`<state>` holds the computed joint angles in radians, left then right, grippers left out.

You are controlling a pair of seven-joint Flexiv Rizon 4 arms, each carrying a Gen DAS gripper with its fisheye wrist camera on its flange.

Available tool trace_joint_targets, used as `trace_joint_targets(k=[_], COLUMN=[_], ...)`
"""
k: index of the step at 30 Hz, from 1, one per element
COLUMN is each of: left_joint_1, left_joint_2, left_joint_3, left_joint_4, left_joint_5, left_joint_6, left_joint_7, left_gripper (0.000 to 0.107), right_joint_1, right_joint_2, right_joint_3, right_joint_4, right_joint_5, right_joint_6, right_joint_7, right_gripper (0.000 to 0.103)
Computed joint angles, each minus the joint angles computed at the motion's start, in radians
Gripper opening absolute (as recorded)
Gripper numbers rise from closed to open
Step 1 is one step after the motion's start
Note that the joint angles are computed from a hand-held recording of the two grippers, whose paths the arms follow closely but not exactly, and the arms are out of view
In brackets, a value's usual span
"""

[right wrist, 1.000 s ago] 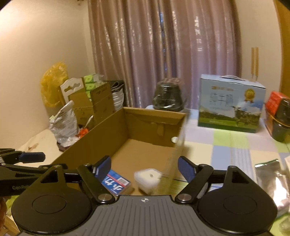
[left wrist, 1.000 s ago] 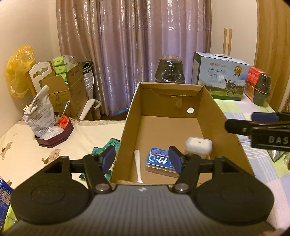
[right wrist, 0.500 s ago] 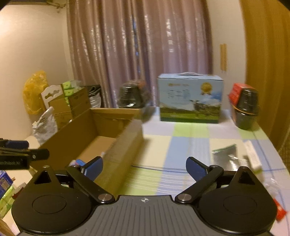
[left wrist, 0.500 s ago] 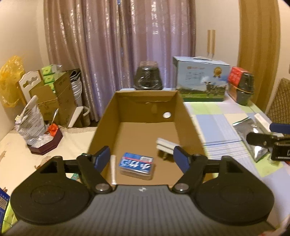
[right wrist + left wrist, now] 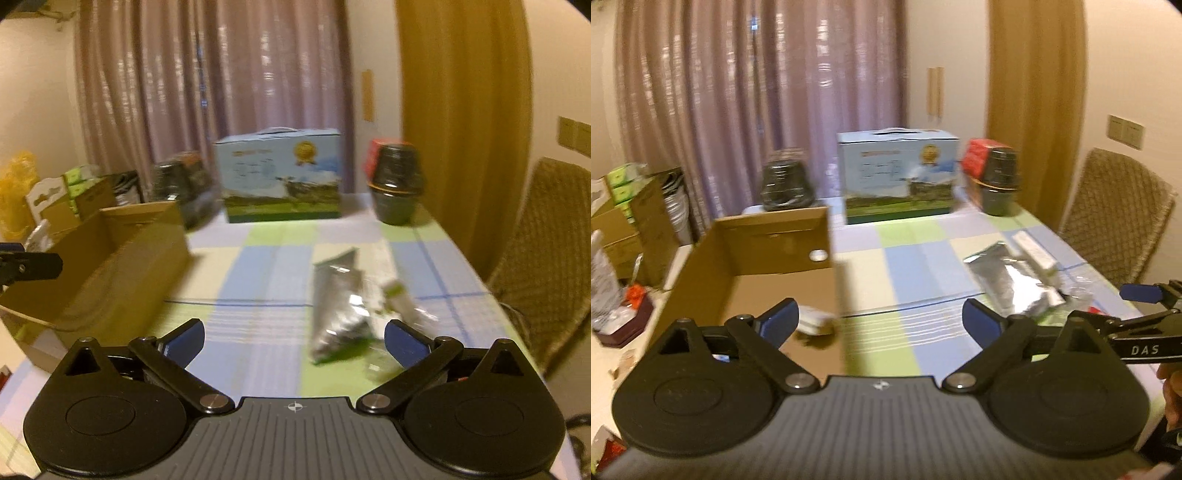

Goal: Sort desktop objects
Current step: 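Move both open tools back over the items on the table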

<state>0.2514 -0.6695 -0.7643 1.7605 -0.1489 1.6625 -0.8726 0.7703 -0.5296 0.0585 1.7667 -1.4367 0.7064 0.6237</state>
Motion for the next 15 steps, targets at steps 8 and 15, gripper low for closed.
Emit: trace_joint_targets(k=[8, 15], left_joint_1=[-0.045, -0.046], left_joint_2=[-0.023, -0.028], left_joint_3=[-0.036, -0.063], left_joint_4=[-0.006, 0.005], left_joint_5=[0.002, 0.009], left_joint_6=[-0.005, -0.015], left_joint_7=[-0.007, -0.012], left_gripper=[0.098, 0.101], right_joint_1=[-0.01, -0.019], right_joint_2=[0.098, 0.145], right_joint_3=[0.055, 0.093], right_joint_4=[0.146, 0.21], right_joint_5=[0.063, 0.095], right_joint_6=[-0.1, -0.161], right_joint_7=[0.035, 0.067], right_gripper=[0.101, 0.101])
